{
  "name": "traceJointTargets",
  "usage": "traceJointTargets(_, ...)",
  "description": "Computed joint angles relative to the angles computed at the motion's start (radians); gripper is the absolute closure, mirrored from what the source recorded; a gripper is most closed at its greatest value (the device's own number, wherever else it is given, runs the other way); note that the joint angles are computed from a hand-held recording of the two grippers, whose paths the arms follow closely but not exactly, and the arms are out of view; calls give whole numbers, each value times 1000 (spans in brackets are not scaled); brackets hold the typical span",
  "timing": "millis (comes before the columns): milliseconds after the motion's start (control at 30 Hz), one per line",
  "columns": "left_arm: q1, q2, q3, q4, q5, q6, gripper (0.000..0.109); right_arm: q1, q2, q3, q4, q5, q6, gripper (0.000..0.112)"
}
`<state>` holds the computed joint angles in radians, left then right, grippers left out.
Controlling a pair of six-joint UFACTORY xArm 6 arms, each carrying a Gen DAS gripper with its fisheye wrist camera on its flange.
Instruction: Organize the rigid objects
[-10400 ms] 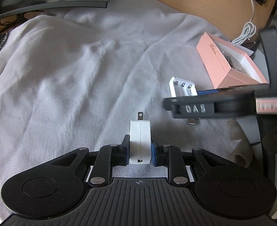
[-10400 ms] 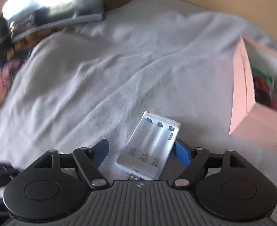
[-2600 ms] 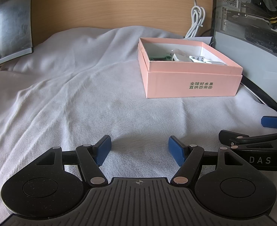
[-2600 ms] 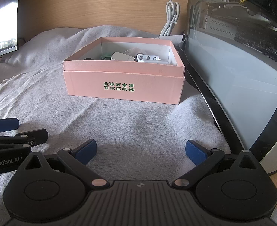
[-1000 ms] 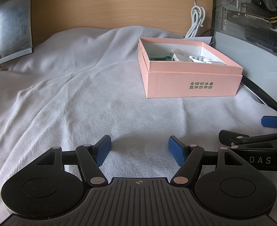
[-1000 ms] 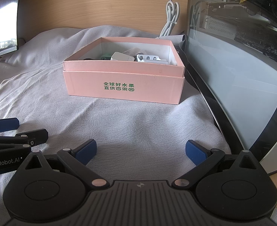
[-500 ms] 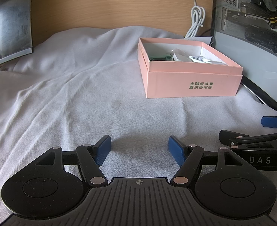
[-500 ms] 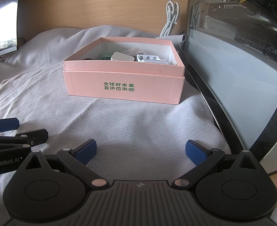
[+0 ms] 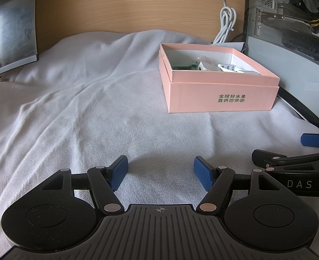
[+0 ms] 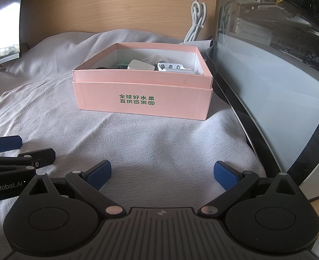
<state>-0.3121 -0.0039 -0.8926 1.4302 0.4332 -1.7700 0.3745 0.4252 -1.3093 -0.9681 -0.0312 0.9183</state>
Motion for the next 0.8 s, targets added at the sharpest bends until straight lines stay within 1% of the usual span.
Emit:
traceJointTargets(667,-5,-3,2,0,7,2,36,0,-1,1,3,0,-3,12)
traceJointTargets(800,-8,-2,0,1,8,1,38,0,-1,2,4,0,-4,12)
